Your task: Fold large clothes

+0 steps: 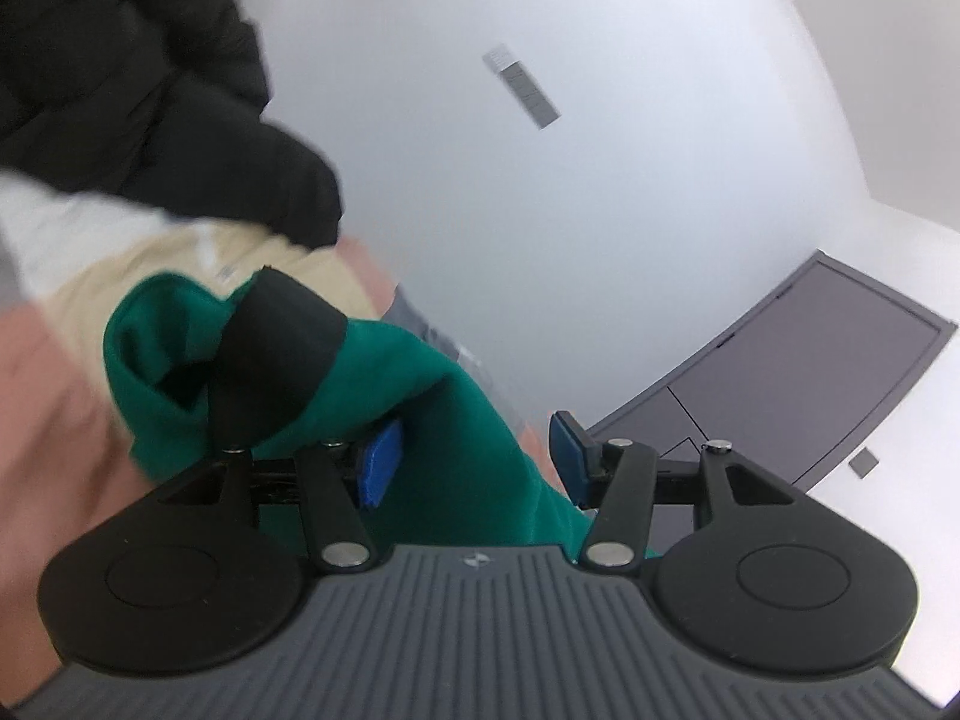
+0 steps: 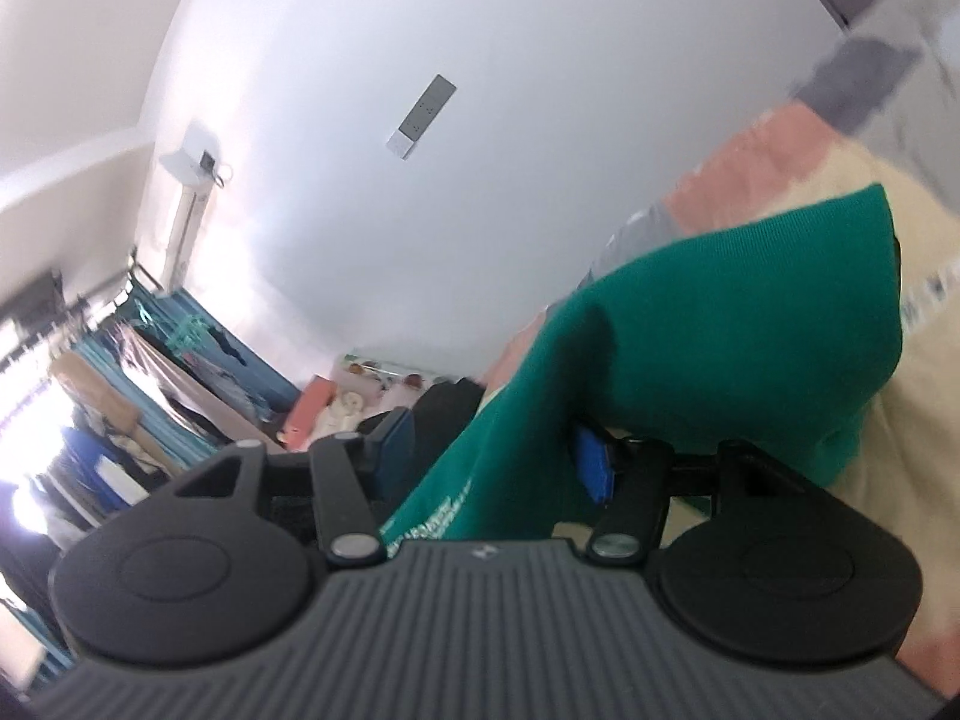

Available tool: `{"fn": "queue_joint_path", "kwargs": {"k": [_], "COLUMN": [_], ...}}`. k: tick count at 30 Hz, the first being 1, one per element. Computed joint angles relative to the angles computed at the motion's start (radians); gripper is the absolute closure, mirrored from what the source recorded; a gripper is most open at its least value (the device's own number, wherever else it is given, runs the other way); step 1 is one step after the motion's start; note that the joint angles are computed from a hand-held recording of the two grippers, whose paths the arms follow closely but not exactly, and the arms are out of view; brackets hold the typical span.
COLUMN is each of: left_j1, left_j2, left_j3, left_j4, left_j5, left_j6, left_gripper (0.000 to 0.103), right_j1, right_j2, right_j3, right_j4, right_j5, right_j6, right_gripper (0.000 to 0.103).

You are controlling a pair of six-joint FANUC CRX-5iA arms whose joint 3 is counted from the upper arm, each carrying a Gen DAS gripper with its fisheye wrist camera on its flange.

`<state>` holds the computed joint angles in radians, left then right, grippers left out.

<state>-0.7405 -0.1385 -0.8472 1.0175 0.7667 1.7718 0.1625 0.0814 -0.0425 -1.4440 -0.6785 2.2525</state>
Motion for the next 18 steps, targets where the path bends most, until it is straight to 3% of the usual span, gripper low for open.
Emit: {"fn": "queue_joint_path", "kwargs": {"k": [4,8,13,18], "left_j1": [0.042,0.061,0.194,0.284], "left_j2": [0.043,0.096,0.145,0.224], "left_j3": [0.045,0.093,0.132,0.196], "left_j4": [0.012,0.051,-0.122,-0.165], "left_j5": [-0.033,-0.019,-0.099,-0.202], "left_j6": [-0.091,-0.191,-0.048,-0.054], "left_gripper": [0.044,0.043,0.042,0.042], "right_j1": [0.058,0.112,0.179,0.203], "right_j2": [0.051,0.092,0.166,0.257], "right_j3": [0.069,0.118,0.189,0.26], "right_j4": [0.105,0.168,0.282,0.334], "right_j5": [0.058,0.137,0.235,0.25], "right_j6": [-0.004,0.019,-0.028,-0.063], "right_gripper": [0.043,0.043,0.041,0.042]}}
